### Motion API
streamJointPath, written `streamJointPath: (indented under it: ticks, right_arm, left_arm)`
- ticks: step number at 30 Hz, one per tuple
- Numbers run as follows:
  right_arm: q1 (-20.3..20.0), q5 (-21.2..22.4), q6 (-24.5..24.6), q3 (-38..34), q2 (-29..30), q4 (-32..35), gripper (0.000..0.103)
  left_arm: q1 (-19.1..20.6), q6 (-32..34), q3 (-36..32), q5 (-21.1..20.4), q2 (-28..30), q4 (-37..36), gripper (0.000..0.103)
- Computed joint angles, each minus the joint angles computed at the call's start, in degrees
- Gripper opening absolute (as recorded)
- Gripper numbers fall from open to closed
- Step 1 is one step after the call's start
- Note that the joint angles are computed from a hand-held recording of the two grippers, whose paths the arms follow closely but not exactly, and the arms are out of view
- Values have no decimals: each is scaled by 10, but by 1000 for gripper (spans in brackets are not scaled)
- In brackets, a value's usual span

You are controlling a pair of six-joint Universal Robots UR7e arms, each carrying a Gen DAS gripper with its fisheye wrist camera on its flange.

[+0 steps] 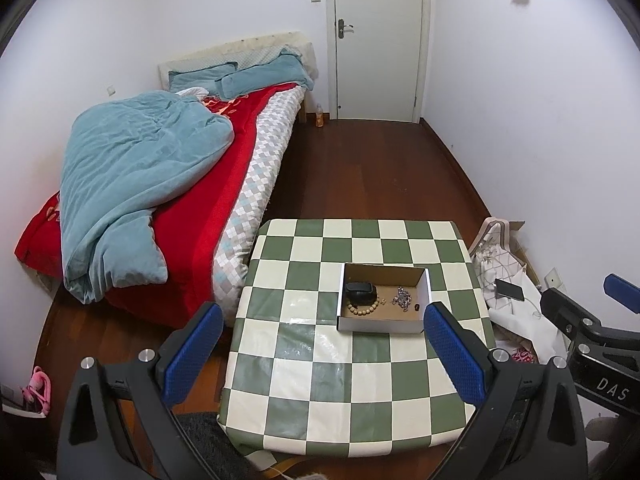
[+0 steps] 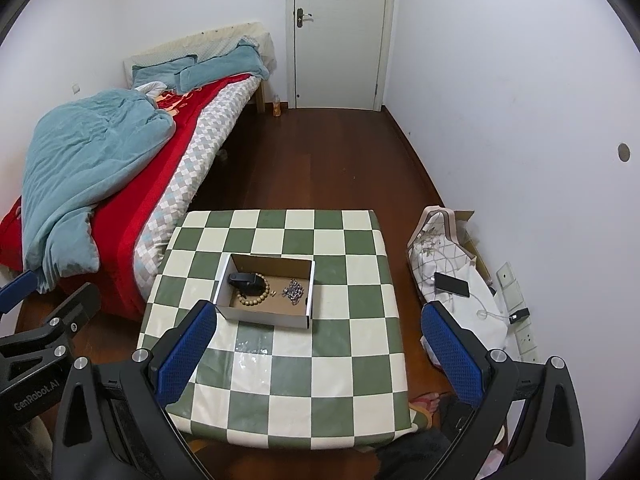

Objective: Organize jewelry

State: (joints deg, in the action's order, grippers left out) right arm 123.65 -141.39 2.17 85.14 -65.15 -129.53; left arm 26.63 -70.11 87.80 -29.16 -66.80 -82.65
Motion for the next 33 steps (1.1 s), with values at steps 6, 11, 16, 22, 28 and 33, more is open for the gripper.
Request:
streamJointPath:
  ticks: [6,11,16,22,28,33]
  right_arm:
    - [-1,0,-1,5,-2,-3,103]
    - [-1,3,1,11,-6,-5,103]
    - [-1,3,0,12,-5,-6,103]
    - [-1,4,1,13,-6,-6,103]
    - [-1,3,1,14,-6,-5,103]
    - [-1,2,1,14,-6,-7,103]
  left_arm:
    - [0,-1,2,0,-1,1,102]
    - [-1,-8,3,1,-2,7,102]
    - [-2,-8,3,1,-2,8,102]
    - [-2,-8,5,2,-4,8,102]
    - [-3,-7,7,2,-6,7,102]
    - [-4,-13,5,3,-7,14,102]
